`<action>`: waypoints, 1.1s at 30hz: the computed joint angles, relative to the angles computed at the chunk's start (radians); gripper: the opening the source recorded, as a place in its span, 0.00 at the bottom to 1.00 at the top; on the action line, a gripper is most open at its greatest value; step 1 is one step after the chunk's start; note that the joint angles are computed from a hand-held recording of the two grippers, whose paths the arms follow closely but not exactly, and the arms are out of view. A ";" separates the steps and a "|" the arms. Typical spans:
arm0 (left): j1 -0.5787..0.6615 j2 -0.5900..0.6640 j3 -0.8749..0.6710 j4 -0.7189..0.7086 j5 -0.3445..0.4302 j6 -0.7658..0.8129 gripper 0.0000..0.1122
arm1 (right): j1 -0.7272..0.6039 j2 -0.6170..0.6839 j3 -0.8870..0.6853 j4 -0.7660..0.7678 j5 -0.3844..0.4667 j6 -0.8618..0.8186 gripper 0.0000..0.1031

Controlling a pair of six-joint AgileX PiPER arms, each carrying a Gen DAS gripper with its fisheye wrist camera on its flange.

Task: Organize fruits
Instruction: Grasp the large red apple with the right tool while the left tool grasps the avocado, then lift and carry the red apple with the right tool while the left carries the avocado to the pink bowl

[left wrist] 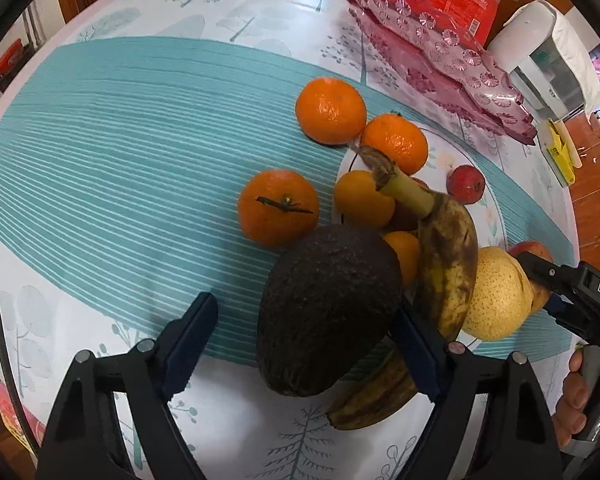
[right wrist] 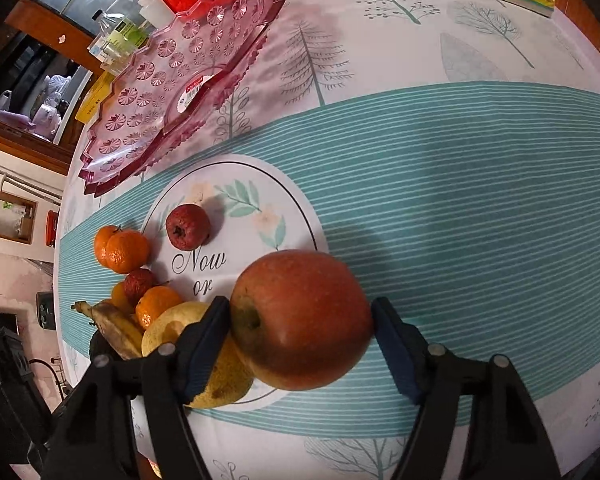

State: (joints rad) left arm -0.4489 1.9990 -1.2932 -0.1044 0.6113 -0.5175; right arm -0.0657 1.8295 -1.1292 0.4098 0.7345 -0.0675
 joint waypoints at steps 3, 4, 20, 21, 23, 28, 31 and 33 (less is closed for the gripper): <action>-0.003 0.006 -0.009 -0.045 -0.017 0.060 0.51 | 0.007 -0.003 0.003 -0.006 -0.007 -0.001 0.70; -0.005 0.004 -0.011 -0.065 -0.016 0.079 0.52 | 0.007 -0.004 0.005 -0.012 -0.009 -0.001 0.70; -0.020 -0.110 0.053 0.073 0.015 -0.051 0.51 | 0.046 -0.096 0.033 -0.084 -0.034 0.029 0.69; -0.020 -0.132 0.056 0.086 0.028 -0.064 0.51 | 0.045 -0.106 0.032 -0.079 -0.028 0.022 0.69; -0.020 -0.167 0.058 0.098 0.048 -0.076 0.51 | 0.046 -0.132 0.026 -0.064 -0.011 0.005 0.69; -0.033 -0.248 -0.013 0.160 0.147 -0.115 0.51 | 0.062 -0.211 -0.020 -0.058 0.037 -0.008 0.69; -0.047 -0.278 -0.110 0.211 0.227 -0.123 0.51 | 0.069 -0.250 -0.068 -0.059 0.073 -0.016 0.69; -0.053 -0.281 -0.197 0.244 0.284 -0.116 0.51 | 0.071 -0.273 -0.108 -0.051 0.093 -0.028 0.69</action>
State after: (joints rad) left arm -0.5022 1.7182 -1.4900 0.1397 0.8953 -0.6333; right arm 0.0057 1.5569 -1.2371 0.3584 0.8273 -0.0955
